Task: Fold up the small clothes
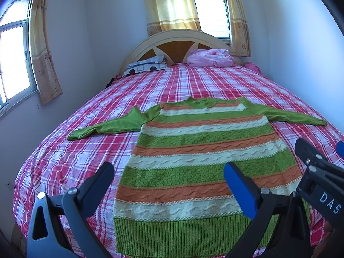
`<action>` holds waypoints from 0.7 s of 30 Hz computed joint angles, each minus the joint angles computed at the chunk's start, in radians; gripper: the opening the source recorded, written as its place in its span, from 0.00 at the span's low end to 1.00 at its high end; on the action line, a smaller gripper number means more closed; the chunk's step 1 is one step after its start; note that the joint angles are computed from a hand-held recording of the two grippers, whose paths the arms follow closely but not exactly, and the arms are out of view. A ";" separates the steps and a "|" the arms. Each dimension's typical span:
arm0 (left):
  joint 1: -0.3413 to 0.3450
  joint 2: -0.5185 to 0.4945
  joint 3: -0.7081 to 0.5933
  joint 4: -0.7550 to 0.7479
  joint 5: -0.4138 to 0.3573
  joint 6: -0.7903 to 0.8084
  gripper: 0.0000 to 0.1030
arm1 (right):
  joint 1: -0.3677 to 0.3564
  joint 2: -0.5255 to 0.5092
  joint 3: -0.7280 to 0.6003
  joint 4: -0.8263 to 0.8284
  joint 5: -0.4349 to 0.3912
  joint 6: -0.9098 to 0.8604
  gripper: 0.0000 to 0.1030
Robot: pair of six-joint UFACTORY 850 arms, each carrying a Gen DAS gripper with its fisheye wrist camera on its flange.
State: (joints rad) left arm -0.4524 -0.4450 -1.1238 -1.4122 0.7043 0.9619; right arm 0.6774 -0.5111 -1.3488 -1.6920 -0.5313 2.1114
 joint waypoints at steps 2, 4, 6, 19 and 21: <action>-0.001 0.003 0.002 0.003 0.000 -0.003 1.00 | -0.001 0.002 0.003 -0.003 0.000 0.006 0.99; -0.004 0.003 0.002 0.002 0.005 -0.002 1.00 | 0.000 0.002 0.002 -0.005 0.000 0.008 0.99; -0.004 0.003 0.001 0.001 0.003 -0.001 1.00 | -0.001 0.004 0.005 -0.006 0.001 0.009 0.99; -0.010 -0.002 -0.006 -0.009 0.008 0.007 1.00 | -0.002 0.005 0.005 -0.005 0.006 0.008 0.99; -0.010 -0.002 -0.006 -0.007 0.009 0.004 1.00 | -0.002 0.004 0.005 -0.002 0.007 0.004 0.99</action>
